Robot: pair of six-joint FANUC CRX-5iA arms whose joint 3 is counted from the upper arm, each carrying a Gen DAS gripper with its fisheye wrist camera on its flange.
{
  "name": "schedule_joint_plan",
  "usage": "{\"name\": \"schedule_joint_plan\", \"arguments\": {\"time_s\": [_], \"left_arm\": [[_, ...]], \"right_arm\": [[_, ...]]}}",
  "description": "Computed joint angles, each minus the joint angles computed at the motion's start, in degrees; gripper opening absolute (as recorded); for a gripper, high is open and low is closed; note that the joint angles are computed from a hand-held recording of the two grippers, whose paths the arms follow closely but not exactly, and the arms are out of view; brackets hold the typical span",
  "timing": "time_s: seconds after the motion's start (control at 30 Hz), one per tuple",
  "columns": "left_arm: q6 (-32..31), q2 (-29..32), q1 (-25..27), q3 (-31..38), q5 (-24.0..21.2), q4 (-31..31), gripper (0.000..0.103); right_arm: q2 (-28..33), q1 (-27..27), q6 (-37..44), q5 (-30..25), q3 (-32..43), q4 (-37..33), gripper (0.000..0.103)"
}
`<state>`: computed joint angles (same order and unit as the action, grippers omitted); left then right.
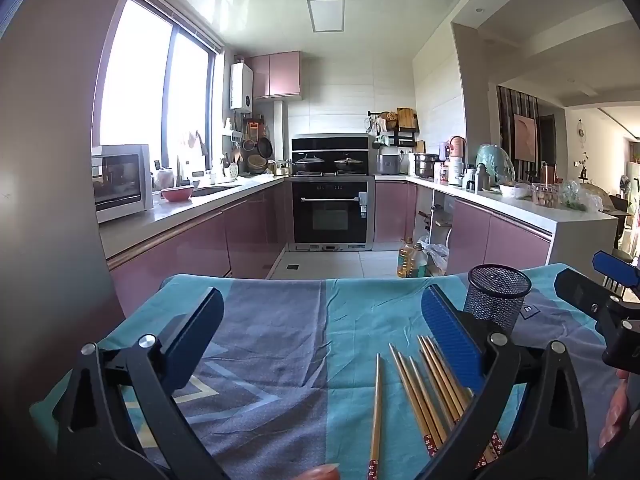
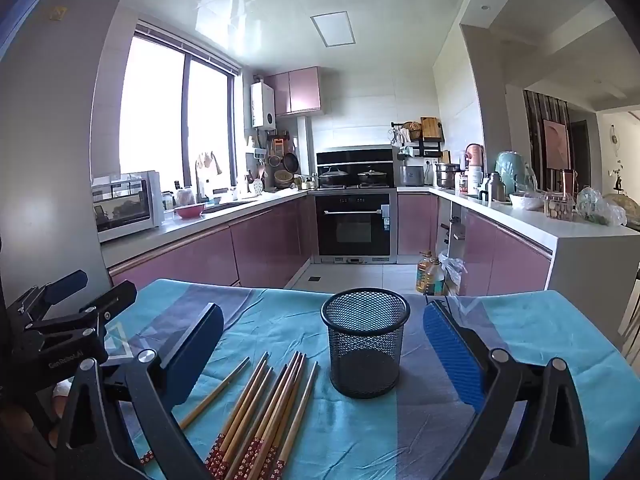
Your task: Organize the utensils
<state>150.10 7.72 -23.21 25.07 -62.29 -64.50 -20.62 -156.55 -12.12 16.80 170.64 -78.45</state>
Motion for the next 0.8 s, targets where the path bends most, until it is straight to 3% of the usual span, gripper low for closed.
{"name": "schedule_joint_plan", "arguments": {"time_s": [0.3, 0.8], "left_arm": [[1.7, -0.5, -1.1, -0.7, -0.1, -2.4, 0.098], [3.5, -0.5, -1.5, -1.8, 0.6, -4.3, 0.097]], "right_arm": [[1.1, 2.0, 8.3, -2.6, 2.0, -8.3, 0.097], [1.1, 2.8, 11.4, -3.5, 2.1, -11.2, 0.097]]}}
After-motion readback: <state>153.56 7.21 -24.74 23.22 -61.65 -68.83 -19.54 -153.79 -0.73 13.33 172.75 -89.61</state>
